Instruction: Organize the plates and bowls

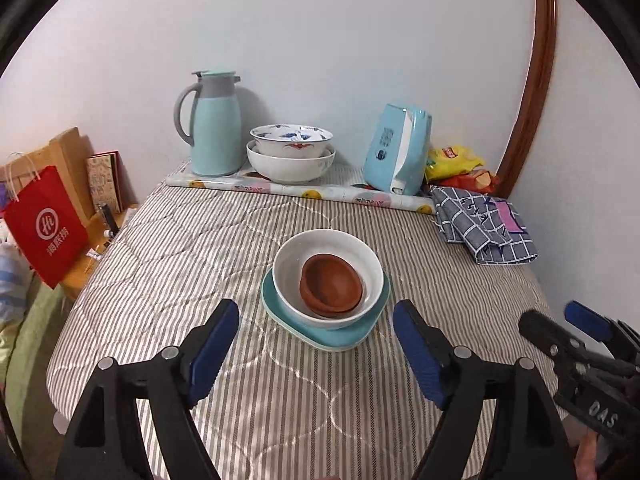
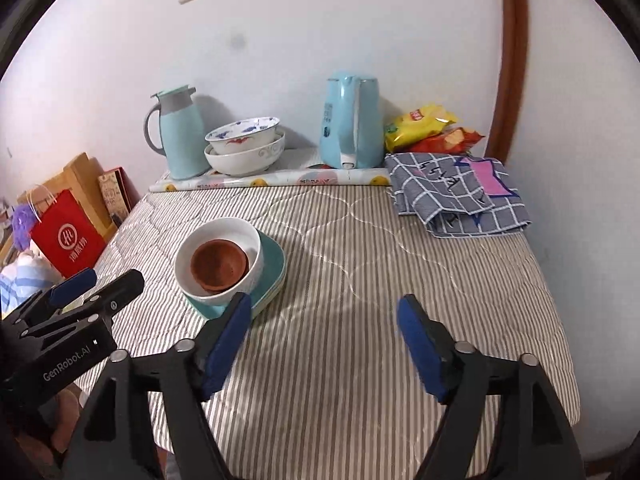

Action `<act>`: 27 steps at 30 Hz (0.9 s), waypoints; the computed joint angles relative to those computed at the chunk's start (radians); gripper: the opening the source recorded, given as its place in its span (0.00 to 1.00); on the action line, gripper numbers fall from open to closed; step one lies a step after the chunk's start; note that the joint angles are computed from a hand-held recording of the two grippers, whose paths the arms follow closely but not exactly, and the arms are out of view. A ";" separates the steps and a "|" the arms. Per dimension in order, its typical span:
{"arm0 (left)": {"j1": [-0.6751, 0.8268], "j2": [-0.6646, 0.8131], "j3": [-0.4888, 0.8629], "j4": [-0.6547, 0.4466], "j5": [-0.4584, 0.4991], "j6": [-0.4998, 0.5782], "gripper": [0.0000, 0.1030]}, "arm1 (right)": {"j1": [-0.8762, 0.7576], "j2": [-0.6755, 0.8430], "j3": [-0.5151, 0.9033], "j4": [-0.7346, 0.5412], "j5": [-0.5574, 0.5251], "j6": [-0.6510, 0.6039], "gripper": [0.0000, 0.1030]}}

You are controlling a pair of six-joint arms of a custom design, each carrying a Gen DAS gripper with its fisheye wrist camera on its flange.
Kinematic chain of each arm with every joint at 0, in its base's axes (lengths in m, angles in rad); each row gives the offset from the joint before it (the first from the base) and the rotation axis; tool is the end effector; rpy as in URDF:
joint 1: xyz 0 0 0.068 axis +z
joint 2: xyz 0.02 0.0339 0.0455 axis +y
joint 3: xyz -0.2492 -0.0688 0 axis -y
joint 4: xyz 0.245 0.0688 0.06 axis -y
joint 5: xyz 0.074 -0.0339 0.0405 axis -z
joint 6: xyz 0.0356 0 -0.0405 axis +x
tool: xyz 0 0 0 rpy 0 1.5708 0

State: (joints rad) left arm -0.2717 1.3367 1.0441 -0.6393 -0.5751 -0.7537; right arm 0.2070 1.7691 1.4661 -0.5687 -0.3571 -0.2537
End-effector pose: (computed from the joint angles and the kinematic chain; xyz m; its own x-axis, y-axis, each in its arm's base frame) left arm 0.2711 -0.0554 0.2593 -0.5042 -0.4557 -0.7336 -0.5928 0.8003 -0.0897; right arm 0.3790 0.0923 0.2598 -0.6215 -0.3708 -0.6901 -0.5875 0.8033 0.0975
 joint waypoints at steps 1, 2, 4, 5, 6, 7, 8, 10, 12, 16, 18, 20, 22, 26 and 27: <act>-0.015 -0.001 0.006 -0.019 -0.012 -0.017 0.79 | -0.008 -0.019 -0.021 0.007 -0.001 -0.006 0.84; -0.031 0.001 0.016 -0.038 -0.024 -0.030 0.82 | -0.015 -0.038 -0.042 0.017 0.001 -0.012 0.86; -0.059 0.005 0.028 -0.059 -0.043 -0.040 0.86 | -0.028 -0.072 -0.076 0.032 0.005 -0.022 0.89; -0.074 0.009 0.036 -0.075 -0.056 -0.047 0.88 | -0.035 -0.081 -0.086 0.033 0.001 -0.021 0.92; -0.088 0.016 0.045 -0.093 -0.069 -0.057 0.88 | -0.046 -0.089 -0.093 0.030 -0.011 -0.021 0.93; -0.098 0.018 0.048 -0.101 -0.077 -0.063 0.88 | -0.052 -0.090 -0.093 0.027 -0.021 -0.023 0.94; -0.110 0.018 0.049 -0.106 -0.085 -0.069 0.88 | -0.062 -0.092 -0.095 0.020 -0.034 -0.026 0.94; -0.126 0.021 0.052 -0.119 -0.095 -0.089 0.88 | -0.071 -0.097 -0.099 0.012 -0.044 -0.033 0.94; -0.136 0.019 0.053 -0.126 -0.091 -0.100 0.88 | -0.073 -0.111 -0.114 0.020 -0.030 -0.040 0.94; -0.161 0.018 0.055 -0.147 -0.127 -0.128 0.88 | -0.082 -0.138 -0.146 0.038 -0.025 -0.051 0.95; -0.161 0.017 0.052 -0.150 -0.128 -0.134 0.88 | -0.085 -0.147 -0.156 0.040 -0.027 -0.053 0.95; -0.160 0.010 0.046 -0.151 -0.125 -0.145 0.88 | -0.085 -0.154 -0.164 0.042 -0.027 -0.059 0.95; -0.162 0.009 0.045 -0.152 -0.124 -0.146 0.88 | -0.084 -0.158 -0.165 0.043 -0.021 -0.060 0.95; -0.176 0.009 0.052 -0.164 -0.142 -0.148 0.89 | -0.089 -0.175 -0.180 0.049 -0.026 -0.057 0.95; -0.177 0.009 0.053 -0.164 -0.143 -0.147 0.89 | -0.091 -0.178 -0.183 0.049 -0.027 -0.057 0.95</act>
State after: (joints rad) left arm -0.4491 1.3461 1.0970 -0.8033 -0.7177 -0.9010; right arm 0.1161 1.5911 1.2832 -0.5196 -0.3846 -0.3105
